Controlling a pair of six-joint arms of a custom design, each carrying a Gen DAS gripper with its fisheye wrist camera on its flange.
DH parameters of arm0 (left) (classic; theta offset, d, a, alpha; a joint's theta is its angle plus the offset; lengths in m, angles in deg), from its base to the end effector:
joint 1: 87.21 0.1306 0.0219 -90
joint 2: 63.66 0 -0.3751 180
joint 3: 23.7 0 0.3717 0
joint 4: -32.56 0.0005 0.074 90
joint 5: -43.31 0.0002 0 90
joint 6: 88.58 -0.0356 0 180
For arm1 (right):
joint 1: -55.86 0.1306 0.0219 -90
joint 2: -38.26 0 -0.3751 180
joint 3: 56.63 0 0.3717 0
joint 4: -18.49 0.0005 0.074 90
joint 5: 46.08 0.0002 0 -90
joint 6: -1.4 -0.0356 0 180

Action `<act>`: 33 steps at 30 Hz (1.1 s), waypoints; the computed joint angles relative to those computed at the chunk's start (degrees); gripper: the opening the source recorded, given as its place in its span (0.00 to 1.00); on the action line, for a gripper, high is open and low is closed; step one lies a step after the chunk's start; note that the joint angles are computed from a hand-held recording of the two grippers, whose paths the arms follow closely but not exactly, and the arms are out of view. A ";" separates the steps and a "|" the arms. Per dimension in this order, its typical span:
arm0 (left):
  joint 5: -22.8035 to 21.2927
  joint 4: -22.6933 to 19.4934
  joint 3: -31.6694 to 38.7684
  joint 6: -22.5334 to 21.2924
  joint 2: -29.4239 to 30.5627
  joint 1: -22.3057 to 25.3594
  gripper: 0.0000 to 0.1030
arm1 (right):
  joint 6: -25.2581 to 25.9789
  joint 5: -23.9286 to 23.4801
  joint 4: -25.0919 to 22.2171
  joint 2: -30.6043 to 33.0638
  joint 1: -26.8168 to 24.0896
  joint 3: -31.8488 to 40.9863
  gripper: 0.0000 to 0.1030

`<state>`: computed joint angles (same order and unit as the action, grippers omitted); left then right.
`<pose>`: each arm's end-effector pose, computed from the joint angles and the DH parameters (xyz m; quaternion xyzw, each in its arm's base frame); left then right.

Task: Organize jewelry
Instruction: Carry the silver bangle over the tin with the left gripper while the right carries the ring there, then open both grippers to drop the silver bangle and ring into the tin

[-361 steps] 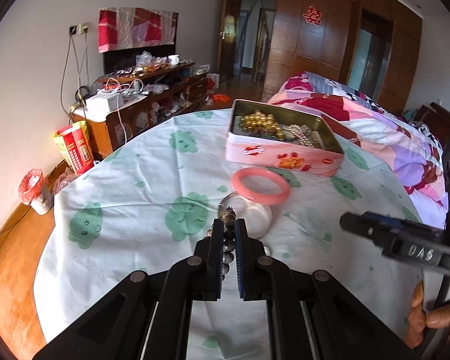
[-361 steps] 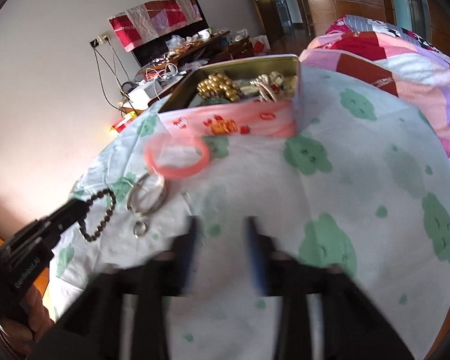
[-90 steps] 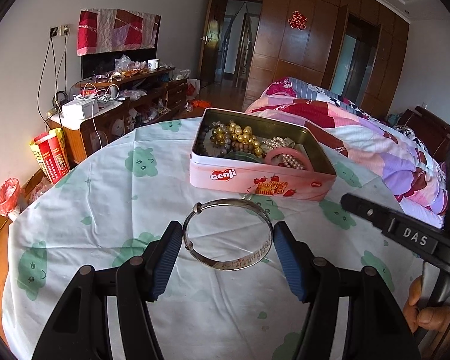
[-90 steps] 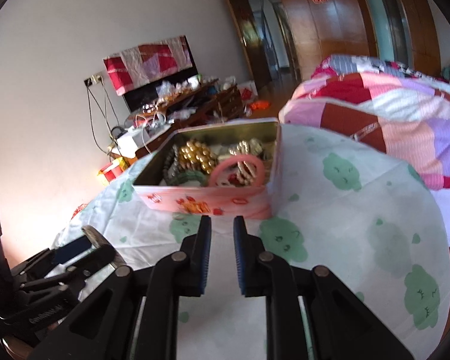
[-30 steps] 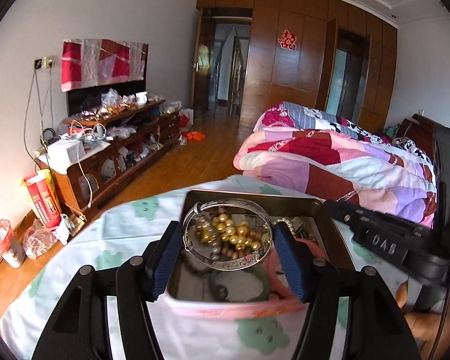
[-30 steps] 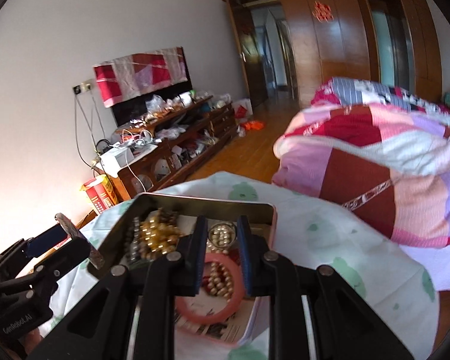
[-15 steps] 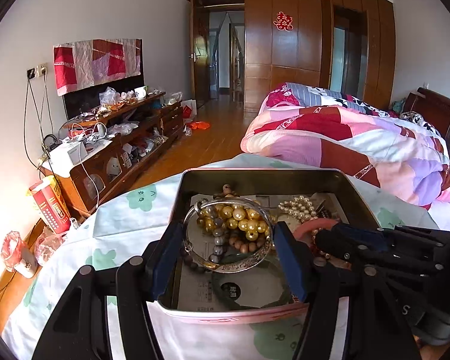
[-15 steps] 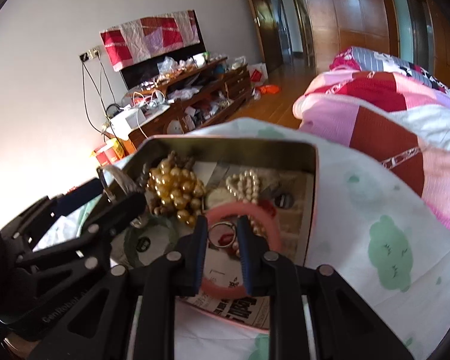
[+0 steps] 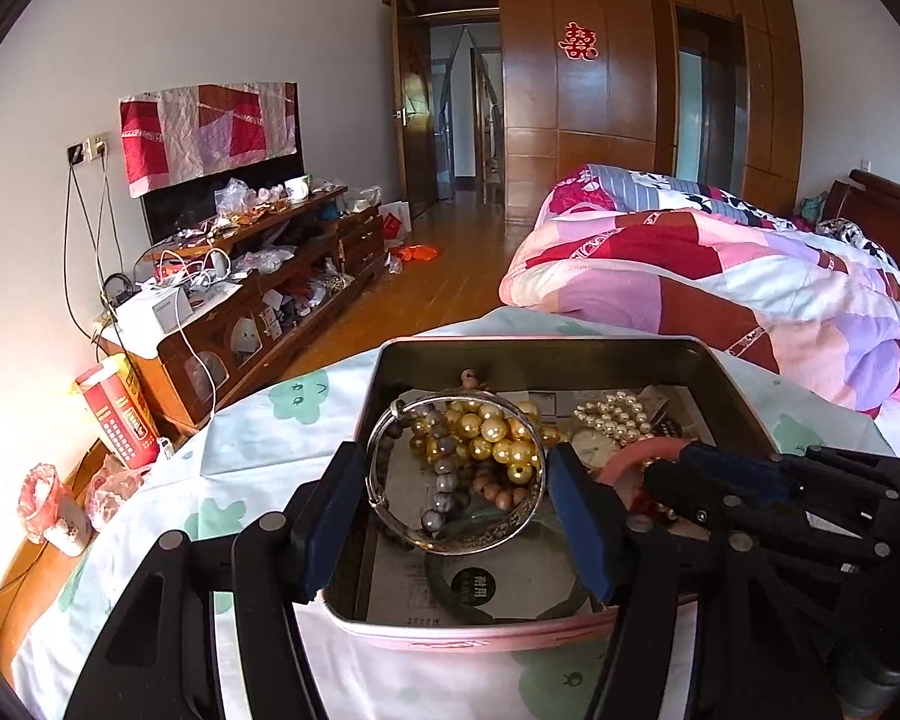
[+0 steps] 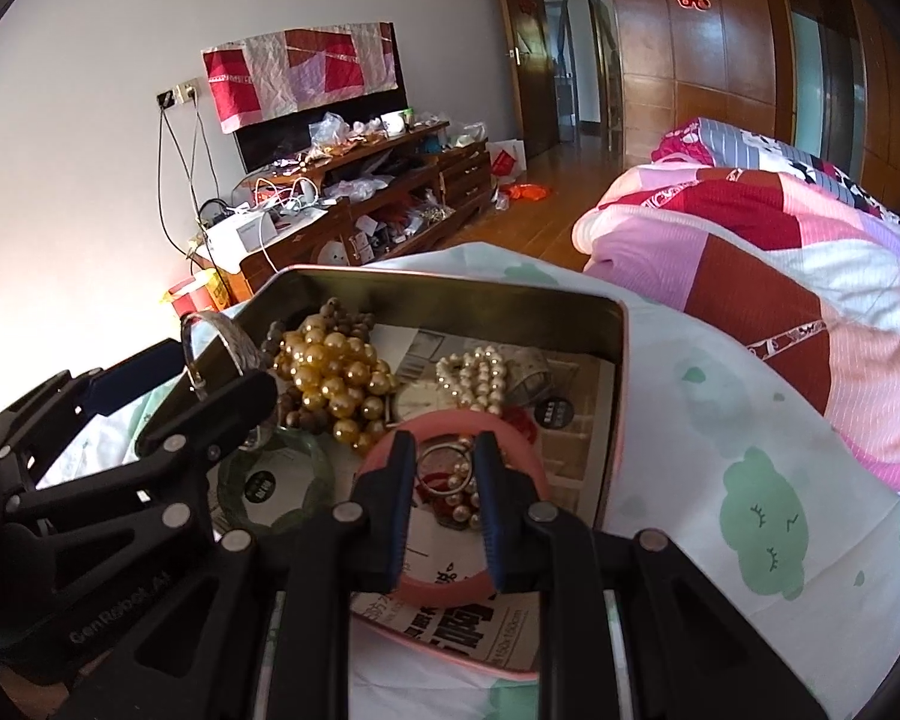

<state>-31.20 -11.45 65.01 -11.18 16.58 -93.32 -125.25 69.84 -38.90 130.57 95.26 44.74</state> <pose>0.4106 -0.0540 0.4919 0.2041 0.8593 -0.0940 0.4594 0.3768 0.2887 0.4846 0.0579 0.9125 0.0484 0.4022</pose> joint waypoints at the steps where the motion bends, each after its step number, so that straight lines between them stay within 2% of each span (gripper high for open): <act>1: -0.13 -0.02 0.06 0.23 0.09 0.04 0.61 | 0.25 -0.21 0.15 0.01 0.01 -0.03 0.23; 4: -2.19 0.52 -0.36 0.19 0.04 -0.48 0.61 | 0.46 -0.69 0.88 -0.21 -0.04 -0.41 0.26; 8: -3.05 -0.40 0.15 0.47 0.67 -0.47 0.61 | -0.39 -0.75 4.46 -2.10 -0.22 -2.82 0.43; 9: -2.96 -0.39 0.17 0.67 0.68 -0.38 0.61 | -0.58 -0.09 4.88 -2.31 -0.03 -3.03 0.46; 11: -3.03 -0.64 0.18 0.61 0.75 -0.36 0.61 | -1.27 2.65 4.49 -2.37 0.51 -2.98 0.58; 14: -3.08 -0.43 0.16 0.54 0.72 -0.44 0.60 | -2.05 4.84 5.52 -2.91 0.95 -3.49 0.68; 15: -2.73 -0.31 0.13 0.32 0.70 -0.42 0.54 | -2.41 5.62 5.97 -3.16 1.11 -3.76 0.68; 16: -2.62 -0.40 0.17 -0.03 0.76 -0.36 0.53 | -2.79 5.93 6.11 -3.26 1.15 -3.84 0.68; 19: -3.09 -0.75 0.31 -0.79 0.96 -0.59 0.52 | -4.46 7.12 7.36 -3.81 1.30 -4.47 0.68; 22: -4.11 -1.64 0.89 -0.64 1.52 -0.73 0.52 | -5.71 9.54 7.35 -3.72 1.76 -4.25 0.76; 25: -2.89 -3.73 1.83 -0.06 2.38 -0.59 0.58 | -6.01 12.15 7.57 -4.19 1.93 -4.58 0.81; 26: -2.65 -4.26 1.96 -0.12 2.51 -0.67 0.63 | -6.05 12.62 7.78 -4.27 1.87 -4.62 0.83; 28: -3.70 -4.13 1.59 -1.08 2.12 -1.46 0.69 | -6.17 13.99 8.13 -4.48 1.97 -4.86 0.88; 32: -5.94 -3.44 0.93 -1.97 1.63 -2.41 0.72 | -4.39 18.33 10.02 -5.00 2.84 -5.63 1.00; 33: -5.83 -3.44 0.88 -1.77 1.59 -2.47 0.72 | -3.74 19.23 10.49 -4.93 3.06 -5.64 1.00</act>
